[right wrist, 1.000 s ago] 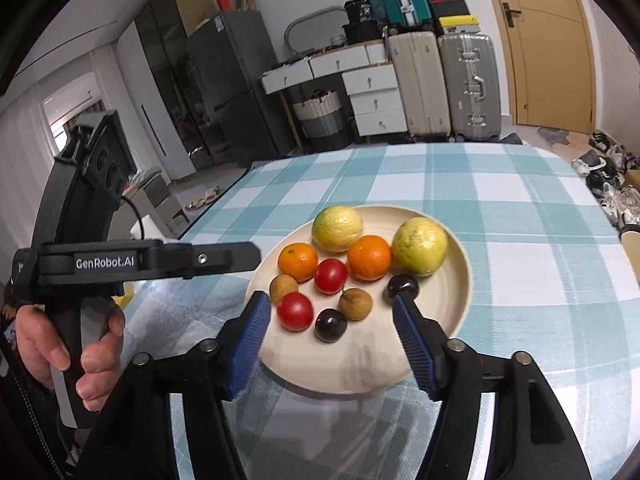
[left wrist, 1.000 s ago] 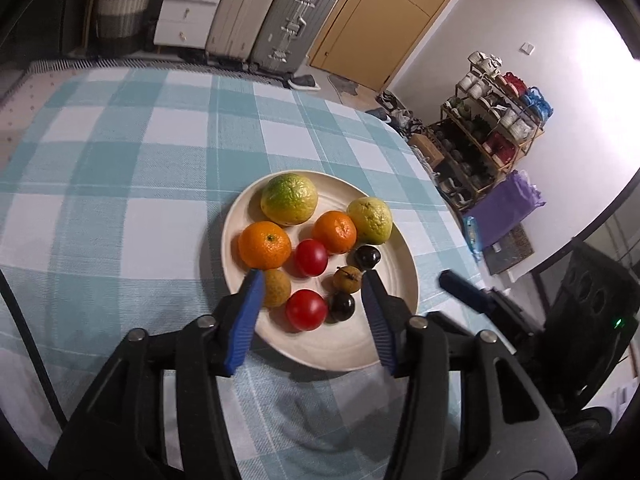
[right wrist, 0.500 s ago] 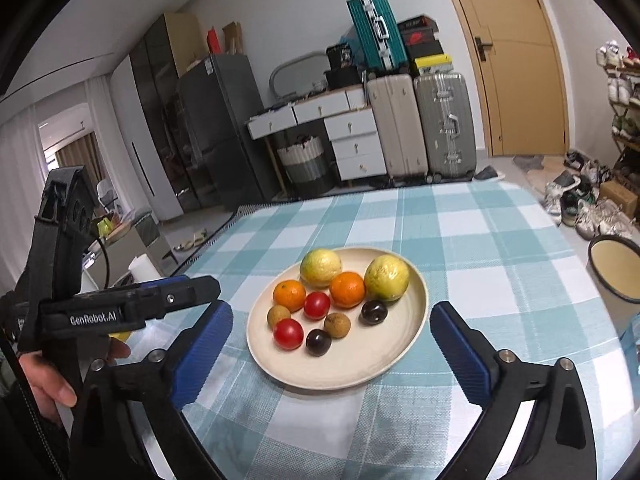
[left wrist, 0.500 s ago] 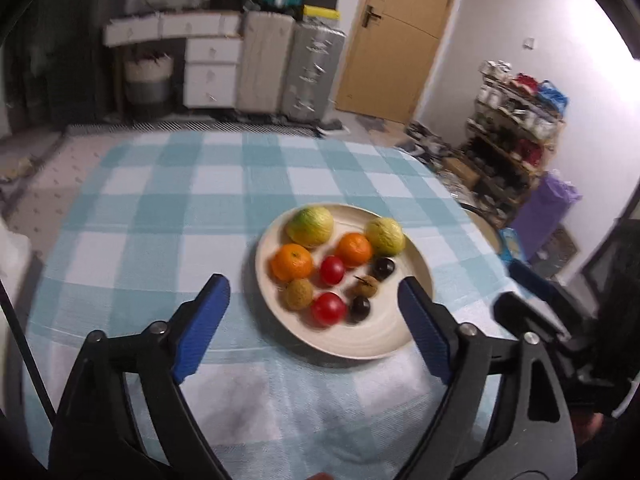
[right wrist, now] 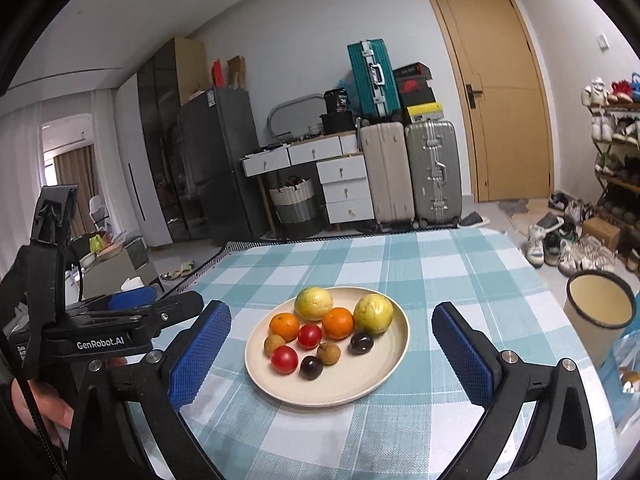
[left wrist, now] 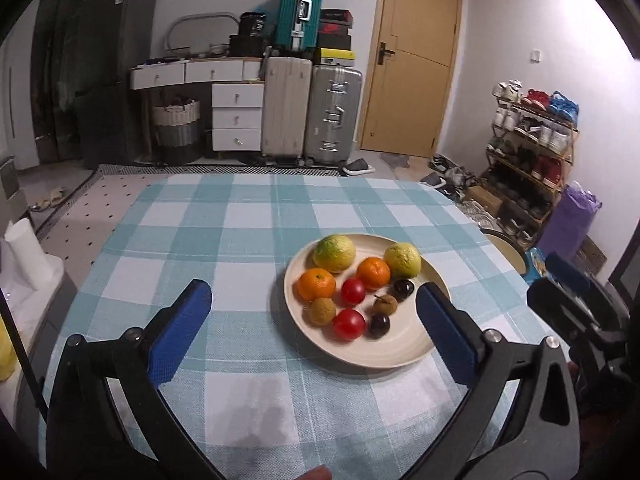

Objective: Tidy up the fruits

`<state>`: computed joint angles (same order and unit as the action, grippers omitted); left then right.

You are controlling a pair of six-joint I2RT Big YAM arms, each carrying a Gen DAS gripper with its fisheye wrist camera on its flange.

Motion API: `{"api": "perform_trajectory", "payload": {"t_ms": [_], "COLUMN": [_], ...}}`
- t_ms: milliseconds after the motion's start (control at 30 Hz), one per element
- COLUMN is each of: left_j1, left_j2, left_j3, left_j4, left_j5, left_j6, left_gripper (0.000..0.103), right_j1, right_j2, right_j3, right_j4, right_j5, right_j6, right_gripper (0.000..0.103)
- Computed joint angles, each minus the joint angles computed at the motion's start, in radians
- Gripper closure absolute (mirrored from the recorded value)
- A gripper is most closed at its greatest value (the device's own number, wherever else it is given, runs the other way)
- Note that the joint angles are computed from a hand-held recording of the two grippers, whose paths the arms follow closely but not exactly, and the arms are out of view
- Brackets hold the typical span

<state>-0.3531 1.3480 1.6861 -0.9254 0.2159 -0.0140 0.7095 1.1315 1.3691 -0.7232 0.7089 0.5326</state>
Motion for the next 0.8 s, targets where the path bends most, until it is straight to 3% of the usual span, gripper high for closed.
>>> {"api": "perform_trajectory", "payload": {"t_ms": [167,433,800], "left_j1": [-0.001,-0.030,-0.026], "left_j2": [-0.035,-0.116,-0.196], "left_j3": [-0.063,-0.183,-0.294], "left_j4": [0.053,0.190,0.287], "left_j5": [-0.024,-0.133,-0.130], "left_j6": [-0.015,0.014,0.011], "left_gripper": [0.001,0.001,0.001], "right_j1": [0.035,0.071,0.113], "right_j2": [-0.004,-0.028,-0.053], "right_j3": [-0.018,-0.069,-0.121], "right_j4": [0.036,0.088,0.114], "right_j5": [0.066,0.099,0.181], "right_j6": [-0.066,-0.107,-0.155], "right_gripper": [0.000,0.000,0.000]}}
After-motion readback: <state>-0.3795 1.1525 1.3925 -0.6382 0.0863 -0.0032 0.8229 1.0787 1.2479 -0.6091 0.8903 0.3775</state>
